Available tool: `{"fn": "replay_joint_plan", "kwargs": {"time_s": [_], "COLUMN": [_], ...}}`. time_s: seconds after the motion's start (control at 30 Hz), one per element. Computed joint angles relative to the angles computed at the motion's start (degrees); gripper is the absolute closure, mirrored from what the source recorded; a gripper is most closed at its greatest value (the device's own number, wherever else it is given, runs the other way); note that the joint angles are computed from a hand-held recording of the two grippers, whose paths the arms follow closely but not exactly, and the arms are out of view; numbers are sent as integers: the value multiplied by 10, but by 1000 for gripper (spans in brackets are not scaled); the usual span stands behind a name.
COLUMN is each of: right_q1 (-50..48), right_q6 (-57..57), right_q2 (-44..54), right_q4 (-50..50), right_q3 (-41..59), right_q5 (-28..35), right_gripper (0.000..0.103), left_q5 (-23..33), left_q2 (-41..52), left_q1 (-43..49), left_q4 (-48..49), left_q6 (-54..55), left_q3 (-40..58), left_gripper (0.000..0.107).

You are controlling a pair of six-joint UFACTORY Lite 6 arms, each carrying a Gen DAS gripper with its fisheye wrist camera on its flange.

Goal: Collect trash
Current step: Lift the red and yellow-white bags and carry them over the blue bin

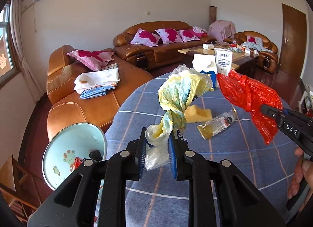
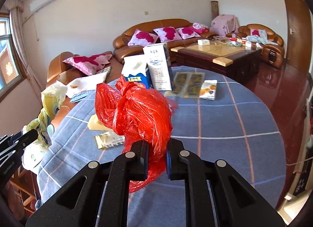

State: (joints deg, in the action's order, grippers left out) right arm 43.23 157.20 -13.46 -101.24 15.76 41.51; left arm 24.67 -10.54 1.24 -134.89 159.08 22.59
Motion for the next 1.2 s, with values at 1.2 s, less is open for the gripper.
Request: {"fn": "replay_joint_plan", "kwargs": {"time_s": [1.2], "right_q1": [1], "right_q6": [-105], "right_q2": [507], "right_q4": [-160], "right_q3": [583], "right_q5": [-100], "right_gripper": [89], "left_q5": [4], "left_q2": [198], "left_q1": [248], "left_q4": [-85], "left_q6": [109], "left_q3": [196], "left_gripper": [87]}}
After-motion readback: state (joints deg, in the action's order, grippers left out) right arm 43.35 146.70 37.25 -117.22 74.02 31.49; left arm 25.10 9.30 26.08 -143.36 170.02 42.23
